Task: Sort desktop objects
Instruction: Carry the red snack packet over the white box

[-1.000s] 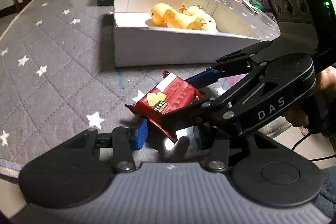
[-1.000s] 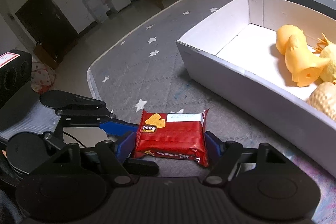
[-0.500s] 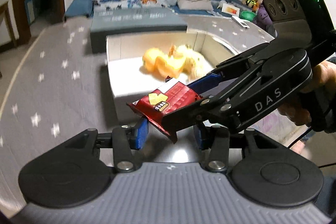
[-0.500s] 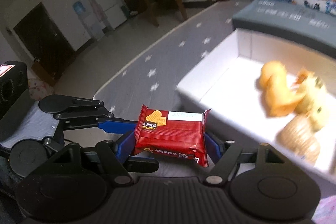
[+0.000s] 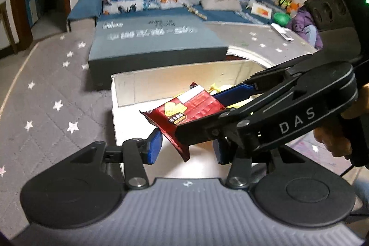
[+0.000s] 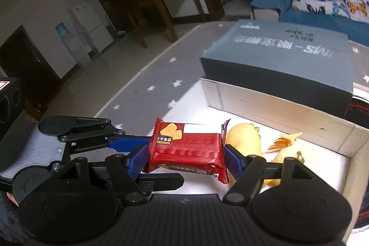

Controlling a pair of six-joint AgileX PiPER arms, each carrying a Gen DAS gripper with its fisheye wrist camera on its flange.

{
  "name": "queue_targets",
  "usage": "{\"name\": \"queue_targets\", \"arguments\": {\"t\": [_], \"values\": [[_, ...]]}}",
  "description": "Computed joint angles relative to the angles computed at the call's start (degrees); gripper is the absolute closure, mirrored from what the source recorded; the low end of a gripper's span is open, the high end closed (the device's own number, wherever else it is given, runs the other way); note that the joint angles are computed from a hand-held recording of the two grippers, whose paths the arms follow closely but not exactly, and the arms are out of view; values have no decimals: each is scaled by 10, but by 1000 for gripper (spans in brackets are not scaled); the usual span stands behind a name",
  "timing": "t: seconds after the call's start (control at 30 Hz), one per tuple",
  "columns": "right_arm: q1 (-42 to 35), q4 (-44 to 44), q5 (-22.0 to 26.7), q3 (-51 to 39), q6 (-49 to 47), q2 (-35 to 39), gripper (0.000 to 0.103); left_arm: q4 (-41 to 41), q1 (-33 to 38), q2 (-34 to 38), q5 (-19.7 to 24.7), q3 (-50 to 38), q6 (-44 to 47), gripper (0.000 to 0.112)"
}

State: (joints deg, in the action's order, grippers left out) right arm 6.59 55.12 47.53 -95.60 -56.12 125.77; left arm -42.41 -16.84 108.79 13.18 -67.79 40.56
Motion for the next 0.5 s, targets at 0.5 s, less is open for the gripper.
{"name": "queue_targets", "arguments": {"t": [0.5], "values": [[15,-6,-29,-16,-16,31,29,137,10,67,28,-61,-132,64]]}}
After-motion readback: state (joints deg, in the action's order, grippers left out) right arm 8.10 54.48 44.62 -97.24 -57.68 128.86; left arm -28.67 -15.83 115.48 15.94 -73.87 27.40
